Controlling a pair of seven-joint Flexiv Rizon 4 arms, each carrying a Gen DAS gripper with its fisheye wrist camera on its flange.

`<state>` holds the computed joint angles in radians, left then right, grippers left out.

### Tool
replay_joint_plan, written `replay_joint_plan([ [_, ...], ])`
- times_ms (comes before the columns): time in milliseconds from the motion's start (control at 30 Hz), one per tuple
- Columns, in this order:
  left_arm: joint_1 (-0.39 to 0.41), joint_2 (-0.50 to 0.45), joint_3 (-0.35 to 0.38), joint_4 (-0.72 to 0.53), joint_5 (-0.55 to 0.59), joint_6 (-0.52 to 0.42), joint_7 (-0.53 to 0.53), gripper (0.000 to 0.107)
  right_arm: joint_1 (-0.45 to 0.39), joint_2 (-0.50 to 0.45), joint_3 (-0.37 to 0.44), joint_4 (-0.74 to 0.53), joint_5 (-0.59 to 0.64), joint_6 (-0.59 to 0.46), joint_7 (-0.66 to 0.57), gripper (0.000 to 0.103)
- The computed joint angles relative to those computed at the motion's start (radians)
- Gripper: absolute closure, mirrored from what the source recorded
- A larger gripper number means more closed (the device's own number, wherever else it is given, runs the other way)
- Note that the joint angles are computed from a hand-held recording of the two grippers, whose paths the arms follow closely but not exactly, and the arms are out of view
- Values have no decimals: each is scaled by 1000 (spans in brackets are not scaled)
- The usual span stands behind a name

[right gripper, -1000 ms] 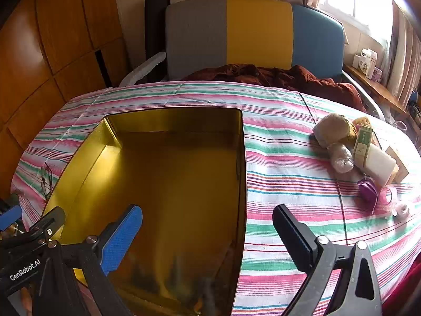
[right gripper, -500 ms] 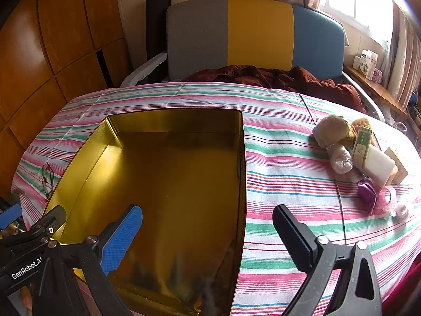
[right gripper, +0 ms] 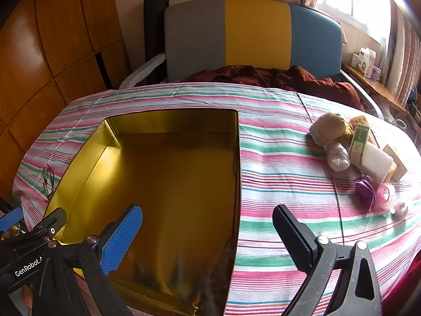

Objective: Organize objects
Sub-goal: 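Move both tools from the gold tray toward the cluster of items, then grasp the bubble-wrapped bundle with the right tool while the left tool grasps the pink hair roller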

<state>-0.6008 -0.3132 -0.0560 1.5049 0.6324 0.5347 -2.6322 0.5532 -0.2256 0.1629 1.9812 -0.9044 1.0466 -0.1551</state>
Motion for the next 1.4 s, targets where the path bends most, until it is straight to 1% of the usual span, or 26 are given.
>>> replay_joint_plan([
  [133,-14,-4,0,-17,23,-27,-5,4,-8,8,-1,10,0,14,5,2],
  [467,-27,-23,-4,-49,19,-50,-1,4,-30,24,0,36,12,72,-11,2],
  [533,-26,-26,-5,-49,10,-38,1,4,-36,35,-3,45,15,73,-6,5],
  [600,-17,-26,-9,-37,-15,4,12,4,-44,49,-7,59,2,68,9,8],
  [700,-9,-25,-14,-9,-41,110,18,4,-67,76,-8,84,-10,53,29,10],
  [800,-6,-37,-22,12,-72,227,40,4,-101,103,-2,114,19,64,32,12],
  [833,-5,-46,-26,13,-87,260,59,4,-112,112,1,124,29,69,31,12],
  [900,-10,-71,-32,-1,-122,295,107,4,-136,137,0,151,29,75,39,12],
  [967,-16,-94,-34,-12,-164,321,149,4,-160,159,-4,175,-2,81,63,12],
  [1000,-15,-103,-37,-11,-190,346,171,4,-180,178,-11,198,-38,94,95,12],
  [1133,29,-134,-87,40,-359,509,298,4,-256,226,-14,260,-54,122,138,12],
  [1200,34,-152,-105,50,-433,551,334,4,-293,254,-14,290,-41,111,141,12],
  [1267,27,-165,-109,50,-481,575,366,4,-328,278,-13,314,-35,95,136,12],
  [1333,9,-176,-98,44,-507,598,391,4,-363,305,-15,336,-9,62,116,12],
  [1400,-5,-191,-95,30,-532,616,439,4,-401,330,-22,354,24,20,95,12],
])
